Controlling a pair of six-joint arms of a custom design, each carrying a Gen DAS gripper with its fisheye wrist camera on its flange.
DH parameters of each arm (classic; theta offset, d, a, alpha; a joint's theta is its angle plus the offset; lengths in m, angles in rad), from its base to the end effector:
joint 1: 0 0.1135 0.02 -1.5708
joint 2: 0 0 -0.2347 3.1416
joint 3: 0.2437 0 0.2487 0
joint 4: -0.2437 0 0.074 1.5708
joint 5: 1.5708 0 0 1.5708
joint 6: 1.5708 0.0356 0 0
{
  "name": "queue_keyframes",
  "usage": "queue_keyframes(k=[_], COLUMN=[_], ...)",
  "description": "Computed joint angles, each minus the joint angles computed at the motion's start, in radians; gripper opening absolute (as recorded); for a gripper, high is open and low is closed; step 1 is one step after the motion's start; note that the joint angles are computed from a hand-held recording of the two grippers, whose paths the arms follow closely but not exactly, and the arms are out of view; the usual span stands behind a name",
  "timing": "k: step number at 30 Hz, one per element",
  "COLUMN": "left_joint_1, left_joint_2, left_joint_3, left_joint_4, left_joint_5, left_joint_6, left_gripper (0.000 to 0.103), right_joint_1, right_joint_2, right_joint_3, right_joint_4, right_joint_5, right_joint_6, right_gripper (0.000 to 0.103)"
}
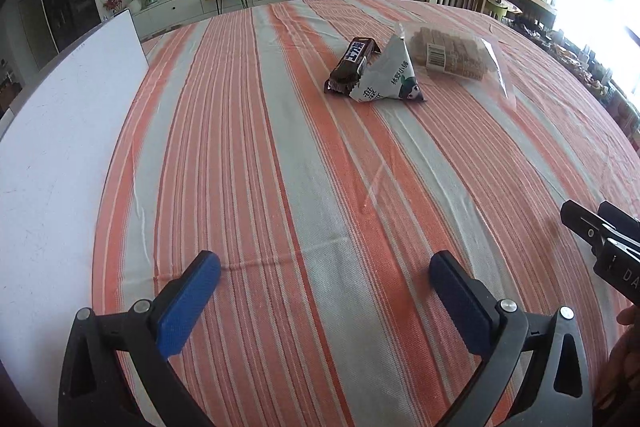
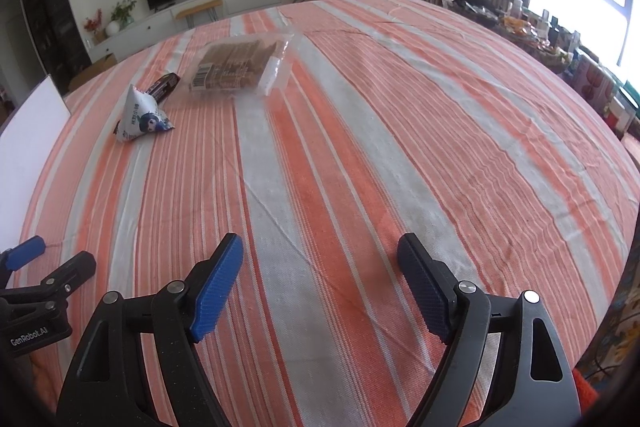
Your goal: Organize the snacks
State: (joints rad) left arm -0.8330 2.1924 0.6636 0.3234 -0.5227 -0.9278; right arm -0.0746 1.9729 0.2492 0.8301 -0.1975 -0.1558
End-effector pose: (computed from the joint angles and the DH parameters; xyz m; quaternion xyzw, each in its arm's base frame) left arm 0.1909 -0.1836 -0.0322 -0.0919 0.9467 0.0265 0.3077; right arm 0.2026 -0.0081 -0.0031 -0.0708 0.9365 0.0544 0.3390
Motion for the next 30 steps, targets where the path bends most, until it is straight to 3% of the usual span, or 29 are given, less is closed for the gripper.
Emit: queue_keyframes(k=[14,22,26,30], left_joint_1=[0.003,0.107,0.168,0.219], left_joint_2=[-0.002,-0.099,-0.111,0.041], left_joint_3=[0.0,-0.012,0.127,0.432], left_joint_4=[0.0,0.015,-0.065,-0.258], left_joint_5=[0.003,0.141,0.149,0.079], left_joint_6=[0.003,0.094,0.181,0.239], left_gripper=[0.103,0.102,0.102,0.102], right_joint_1=[-0.006,-0.017,-0.021,-0.022], right_joint_2=[-0.012,-0.006,-0.008,-0.009], right_joint_3=[-0.004,-0.001,0.004,0.003], right_joint_4=[-0.008,-0.006,-0.015,-0.015], right_joint_5=[-0.007,-0.026,-0.027,-0.027], right_joint_6=[-0.001,0.001,-0.004,-0.005], right_gripper=[0.083,0.083,0.083,0.083])
